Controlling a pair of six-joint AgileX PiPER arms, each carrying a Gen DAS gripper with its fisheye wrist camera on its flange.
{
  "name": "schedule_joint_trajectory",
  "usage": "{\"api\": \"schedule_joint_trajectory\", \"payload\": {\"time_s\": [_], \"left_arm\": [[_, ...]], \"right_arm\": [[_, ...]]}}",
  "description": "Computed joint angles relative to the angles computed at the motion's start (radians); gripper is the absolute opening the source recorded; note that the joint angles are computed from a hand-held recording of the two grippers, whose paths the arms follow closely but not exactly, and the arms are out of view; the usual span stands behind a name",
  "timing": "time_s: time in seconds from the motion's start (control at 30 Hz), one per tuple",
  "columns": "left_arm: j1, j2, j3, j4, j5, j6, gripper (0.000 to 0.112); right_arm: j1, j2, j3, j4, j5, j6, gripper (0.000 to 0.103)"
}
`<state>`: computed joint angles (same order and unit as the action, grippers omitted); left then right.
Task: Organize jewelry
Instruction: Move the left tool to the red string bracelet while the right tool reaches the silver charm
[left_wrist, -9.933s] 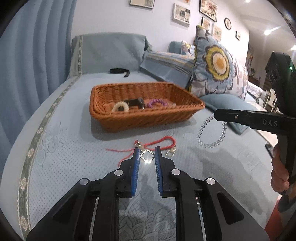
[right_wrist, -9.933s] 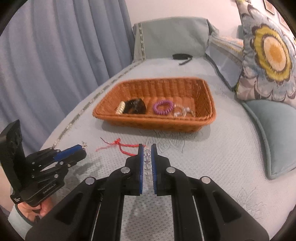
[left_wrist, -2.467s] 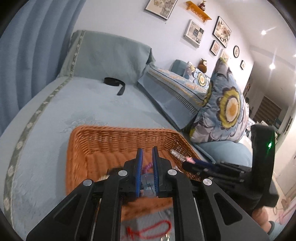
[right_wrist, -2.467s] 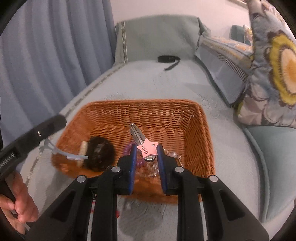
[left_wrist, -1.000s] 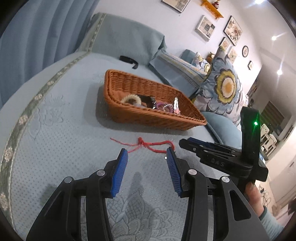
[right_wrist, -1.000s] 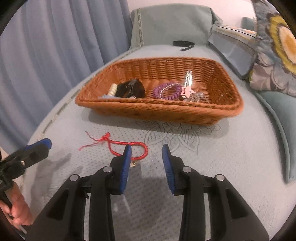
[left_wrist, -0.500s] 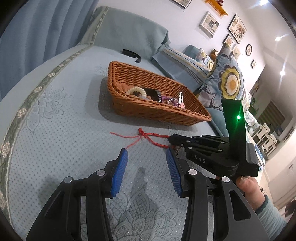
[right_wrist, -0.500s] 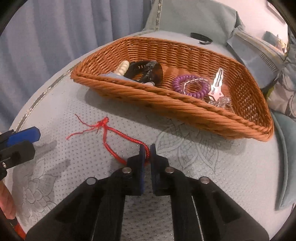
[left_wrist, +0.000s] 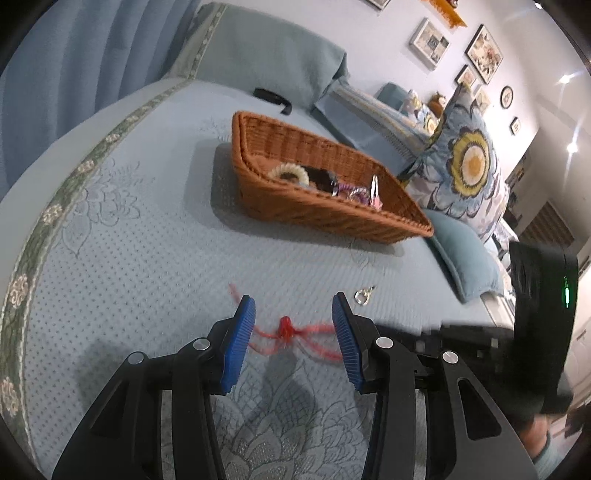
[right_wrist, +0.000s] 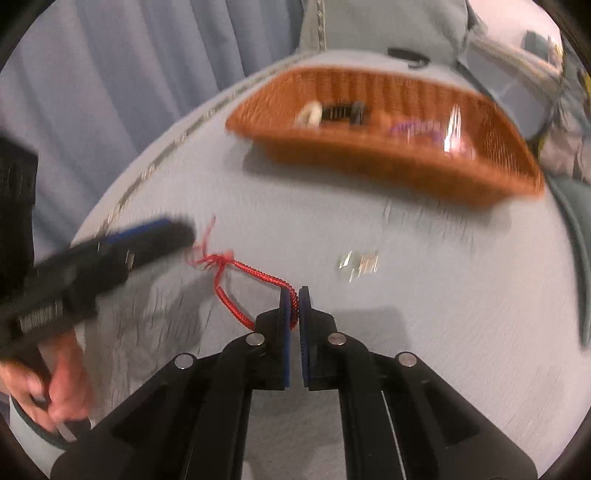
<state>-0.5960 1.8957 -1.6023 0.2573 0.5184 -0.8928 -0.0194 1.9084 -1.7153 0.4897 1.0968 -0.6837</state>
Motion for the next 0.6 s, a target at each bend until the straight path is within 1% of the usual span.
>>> {"api": "schedule_joint_trajectory", "payload": {"time_s": [0.07, 0.1, 0.23, 0.27, 0.3, 0.33, 0.4, 0.47, 0.5, 0.53, 0.57, 0.6], "left_arm": [[-0.002, 0.003, -0.009, -0.026, 0.016, 0.036, 0.041], [-0.006, 0.001, -0.009, -0.018, 0.02, 0.034, 0.041], [-0.015, -0.007, 0.002, -0.015, 0.012, 0.041, 0.041], [-0.017, -0.005, -0.001, -0.021, 0.014, 0.049, 0.041], [-0.018, -0.002, -0.005, -0.028, 0.017, 0.058, 0.041], [-0.019, 0.003, -0.011, -0.036, 0.021, 0.068, 0.041], [-0.02, 0.013, -0.025, -0.059, 0.03, 0.096, 0.041], [-0.019, 0.022, -0.04, -0.097, 0.042, 0.138, 0.041], [-0.018, 0.026, -0.046, -0.118, 0.048, 0.162, 0.041], [-0.018, 0.029, -0.054, -0.139, 0.058, 0.185, 0.041], [-0.017, 0.032, -0.061, -0.164, 0.068, 0.208, 0.041], [-0.017, 0.033, -0.064, -0.185, 0.073, 0.226, 0.041]], "right_arm": [[-0.006, -0.04, 0.086, 0.019, -0.045, 0.0, 0.003], [-0.011, -0.048, 0.104, 0.031, -0.065, -0.004, 0.003], [-0.043, -0.067, 0.137, 0.043, -0.155, 0.052, 0.003], [-0.051, -0.058, 0.128, 0.046, -0.155, 0.058, 0.003], [-0.063, -0.051, 0.122, 0.064, -0.131, 0.05, 0.004], [-0.068, -0.036, 0.105, 0.071, -0.082, 0.039, 0.004], [-0.068, -0.04, 0.111, 0.086, -0.039, -0.019, 0.005], [-0.072, -0.03, 0.085, 0.108, 0.019, -0.055, 0.007], [-0.088, -0.012, 0.053, 0.136, 0.068, -0.057, 0.011], [-0.102, -0.001, 0.037, 0.16, 0.086, -0.056, 0.017], [-0.118, 0.01, 0.02, 0.174, 0.096, -0.056, 0.02], [-0.131, 0.021, 0.001, 0.177, 0.08, -0.044, 0.026]]}}
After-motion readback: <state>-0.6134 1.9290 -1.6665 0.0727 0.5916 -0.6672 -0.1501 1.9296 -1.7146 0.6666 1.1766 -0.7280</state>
